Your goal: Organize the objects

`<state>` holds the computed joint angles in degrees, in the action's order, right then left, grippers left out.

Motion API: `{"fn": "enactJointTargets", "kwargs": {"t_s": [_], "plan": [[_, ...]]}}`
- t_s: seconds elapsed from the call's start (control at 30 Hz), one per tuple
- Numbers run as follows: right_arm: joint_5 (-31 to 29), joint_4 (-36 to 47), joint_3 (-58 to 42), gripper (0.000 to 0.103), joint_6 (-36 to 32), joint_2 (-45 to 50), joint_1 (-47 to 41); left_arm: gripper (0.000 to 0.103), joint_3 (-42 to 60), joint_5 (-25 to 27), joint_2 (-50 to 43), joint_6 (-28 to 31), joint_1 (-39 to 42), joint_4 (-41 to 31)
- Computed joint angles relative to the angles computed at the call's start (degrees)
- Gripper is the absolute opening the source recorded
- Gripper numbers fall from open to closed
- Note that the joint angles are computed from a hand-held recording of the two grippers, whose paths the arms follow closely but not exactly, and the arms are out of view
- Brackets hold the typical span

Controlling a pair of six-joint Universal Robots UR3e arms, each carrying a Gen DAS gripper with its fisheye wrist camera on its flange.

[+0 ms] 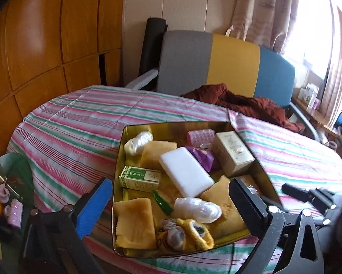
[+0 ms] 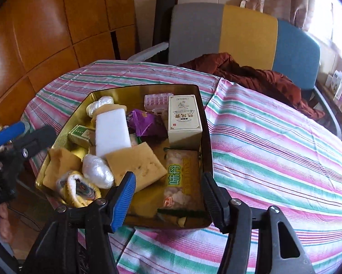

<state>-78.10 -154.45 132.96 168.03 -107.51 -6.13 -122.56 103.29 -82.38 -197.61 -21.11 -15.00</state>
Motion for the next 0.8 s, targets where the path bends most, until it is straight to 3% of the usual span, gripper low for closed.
{"fn": "enactJointTargets", "kwargs": {"t_s": [0.1, 0.17, 0.23, 0.8], "plan": [[-0.8, -1.6, 2.0, 0.060, 1.0, -1.7, 0.7, 0.103, 0.5, 2.6, 0.5, -1.9, -1.6, -0.7], [-1.0, -2.0, 3.0, 0.060, 1.5, -2.8, 0.9, 0.103, 3.1, 9.1, -1.6, -4.3, -4.8, -3.0], [-1.4, -2.3, 3.6, 0.060, 1.7, -3.4, 1.1, 0.103, 3.7, 11.9, -2.6, -4.7, -6.5, -2.9], [-4.5, -4.1, 3.9, 0.060, 3.1, -3.4, 3.6, 0.103, 1.9, 11.5, -1.2, -6.7, -6.6, -4.0]]}}
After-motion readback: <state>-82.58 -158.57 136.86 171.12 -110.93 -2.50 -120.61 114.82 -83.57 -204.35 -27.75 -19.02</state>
